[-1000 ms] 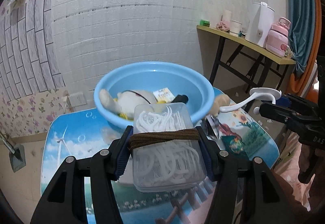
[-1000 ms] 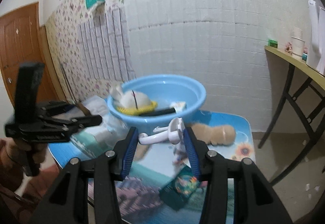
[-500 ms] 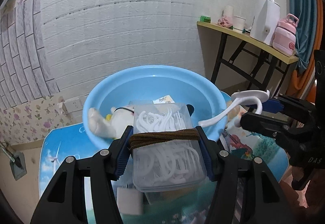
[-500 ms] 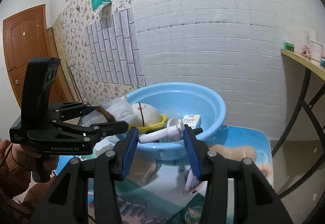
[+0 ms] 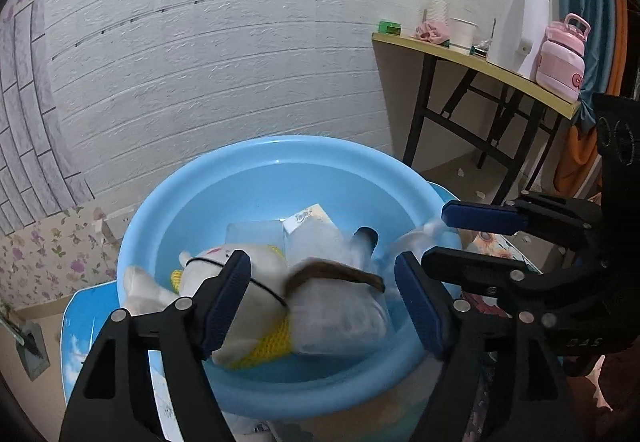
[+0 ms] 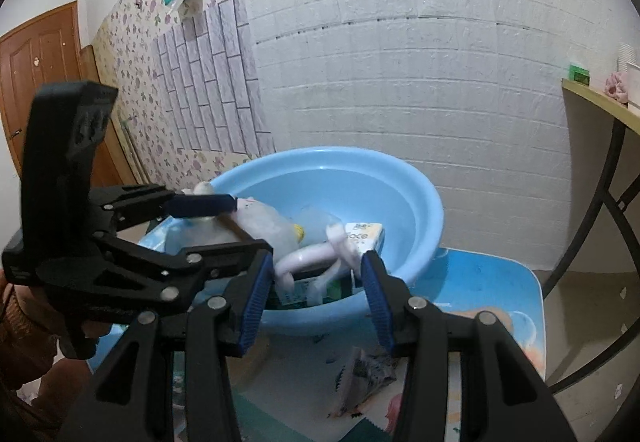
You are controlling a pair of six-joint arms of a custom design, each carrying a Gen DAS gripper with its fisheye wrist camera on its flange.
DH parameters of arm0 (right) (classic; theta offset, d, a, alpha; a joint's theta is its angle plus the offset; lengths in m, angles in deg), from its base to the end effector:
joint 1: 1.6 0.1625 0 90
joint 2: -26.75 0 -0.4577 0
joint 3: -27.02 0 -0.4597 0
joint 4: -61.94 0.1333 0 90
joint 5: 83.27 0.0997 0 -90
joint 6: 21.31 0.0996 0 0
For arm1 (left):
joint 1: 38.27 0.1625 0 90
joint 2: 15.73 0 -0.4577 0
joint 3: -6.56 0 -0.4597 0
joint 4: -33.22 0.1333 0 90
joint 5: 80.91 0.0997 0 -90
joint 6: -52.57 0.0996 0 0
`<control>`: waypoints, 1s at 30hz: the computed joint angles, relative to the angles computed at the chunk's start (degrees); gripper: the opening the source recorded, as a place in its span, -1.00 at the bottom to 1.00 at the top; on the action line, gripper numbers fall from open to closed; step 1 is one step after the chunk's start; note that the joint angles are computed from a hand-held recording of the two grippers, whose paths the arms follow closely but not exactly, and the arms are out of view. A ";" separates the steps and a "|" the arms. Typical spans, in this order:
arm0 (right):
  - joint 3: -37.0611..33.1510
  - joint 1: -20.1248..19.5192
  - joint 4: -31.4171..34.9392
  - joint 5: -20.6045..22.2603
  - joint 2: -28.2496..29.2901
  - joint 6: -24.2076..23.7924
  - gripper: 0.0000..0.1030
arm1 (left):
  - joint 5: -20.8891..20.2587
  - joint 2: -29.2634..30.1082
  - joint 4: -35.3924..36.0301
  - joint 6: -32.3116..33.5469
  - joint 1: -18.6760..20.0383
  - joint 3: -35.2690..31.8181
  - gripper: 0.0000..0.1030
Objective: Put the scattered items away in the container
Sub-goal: 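Open both tools to release the floss-pick box and hook pouch into the basin, then move the right tool to the teal snack packet while the left tool approaches the white charger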
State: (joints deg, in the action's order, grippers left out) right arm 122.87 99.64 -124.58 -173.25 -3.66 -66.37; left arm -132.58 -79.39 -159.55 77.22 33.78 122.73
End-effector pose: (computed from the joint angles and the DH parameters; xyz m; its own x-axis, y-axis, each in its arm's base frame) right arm 0.2716 -0.6828 -0.0578 -0.5746 -0.7324 0.3652 -0.8122 0.4553 -0.3649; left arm -0.0014 -0.6373 0.2346 -0.7297 0.0610 -0.6811 0.5516 0.6412 -0.5335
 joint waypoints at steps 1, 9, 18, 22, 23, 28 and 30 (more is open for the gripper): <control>-0.17 -0.04 -0.14 -0.20 0.20 0.19 -0.11 | -0.01 -0.07 0.09 0.00 0.04 -0.03 0.44; 1.21 0.04 -1.67 -2.12 -0.36 1.21 -0.11 | 0.24 -1.37 -0.53 -0.64 -0.39 1.69 0.45; 5.98 0.08 -4.65 -7.66 -2.50 3.77 -0.11 | 0.88 -6.03 -2.05 -2.21 -1.26 7.69 0.45; 7.24 0.30 -4.86 -10.89 -2.66 5.49 -0.11 | 0.50 -8.08 -2.39 -1.65 -1.68 10.39 0.45; 7.66 0.30 -4.62 -11.47 -2.78 6.26 -0.11 | -0.05 -8.67 -2.20 -1.68 -1.64 11.04 0.45; 9.59 0.56 -5.58 -15.58 -2.79 7.38 -0.11 | -2.12 -10.54 -1.23 -1.67 -1.05 13.24 0.57; 10.07 0.71 -5.50 -17.66 -2.71 8.58 -0.11 | -2.20 -11.10 -1.26 -1.71 -0.80 14.01 0.57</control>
State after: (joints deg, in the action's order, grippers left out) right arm 132.94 100.35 -130.08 -190.91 -6.37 -57.79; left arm -134.78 -90.48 -160.81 75.51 32.98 136.75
